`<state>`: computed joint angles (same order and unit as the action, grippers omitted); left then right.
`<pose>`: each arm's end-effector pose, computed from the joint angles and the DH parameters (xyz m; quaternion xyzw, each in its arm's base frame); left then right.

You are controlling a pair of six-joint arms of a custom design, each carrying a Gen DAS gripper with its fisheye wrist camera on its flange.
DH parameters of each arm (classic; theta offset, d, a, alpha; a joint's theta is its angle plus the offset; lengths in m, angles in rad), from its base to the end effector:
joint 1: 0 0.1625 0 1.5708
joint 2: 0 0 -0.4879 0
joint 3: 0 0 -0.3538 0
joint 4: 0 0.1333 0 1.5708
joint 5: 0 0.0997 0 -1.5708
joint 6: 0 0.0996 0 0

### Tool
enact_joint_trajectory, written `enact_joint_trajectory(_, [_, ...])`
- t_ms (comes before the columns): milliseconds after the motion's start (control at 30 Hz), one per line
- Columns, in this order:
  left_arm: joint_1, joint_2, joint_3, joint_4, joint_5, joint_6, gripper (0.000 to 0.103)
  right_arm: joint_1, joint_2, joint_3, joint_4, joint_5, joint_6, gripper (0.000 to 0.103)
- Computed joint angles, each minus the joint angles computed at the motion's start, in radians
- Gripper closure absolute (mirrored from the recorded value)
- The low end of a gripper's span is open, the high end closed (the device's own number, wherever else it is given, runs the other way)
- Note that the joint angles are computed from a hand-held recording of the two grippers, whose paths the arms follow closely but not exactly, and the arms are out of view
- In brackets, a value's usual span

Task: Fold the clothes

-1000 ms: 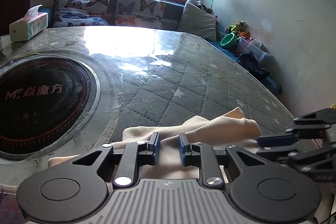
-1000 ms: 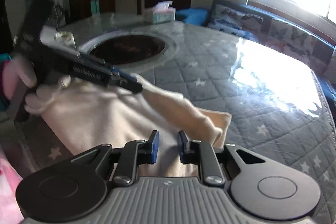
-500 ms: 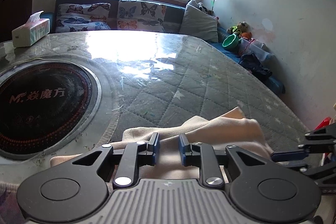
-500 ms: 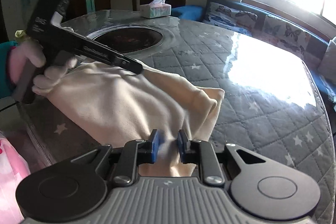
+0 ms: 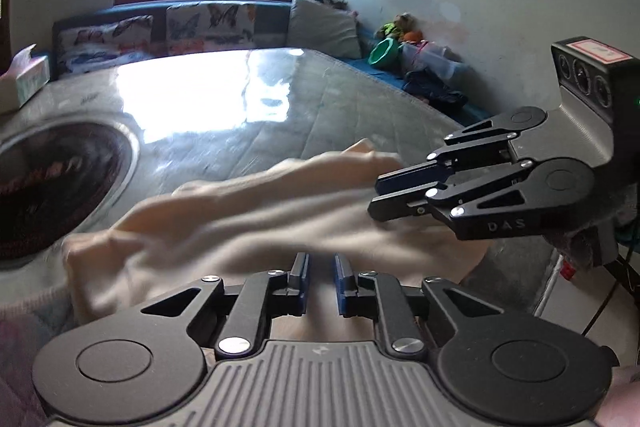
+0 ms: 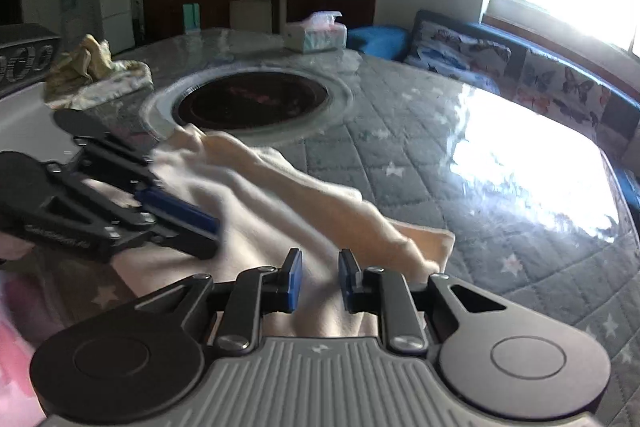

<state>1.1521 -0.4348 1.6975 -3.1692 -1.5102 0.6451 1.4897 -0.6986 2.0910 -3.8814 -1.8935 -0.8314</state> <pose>-0.1478 -0.6749 -0.0301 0.4955 0.8519 -0.1625 0.0485 0.0550 -0.5783 0.1500 0.2580 -0.8494 0.3292 0.3220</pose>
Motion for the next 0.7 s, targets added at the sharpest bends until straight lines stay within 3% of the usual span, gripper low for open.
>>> enact_joint_trajectory(400, [0.057, -0.085, 0.04, -0.017, 0.01, -0.133, 0.087, -0.005, 0.001, -0.011, 0.013, 0.0, 0.007, 0.08])
enact_joint_trajectory(567, [0.052, -0.09, 0.025, -0.047, 0.012, -0.127, 0.085, -0.001, -0.004, -0.016, 0.021, 0.002, 0.015, 0.078])
enact_joint_trajectory(700, [0.059, -0.06, -0.036, -0.031, 0.066, -0.177, 0.085, -0.005, 0.0, -0.024, 0.032, 0.001, 0.024, 0.077])
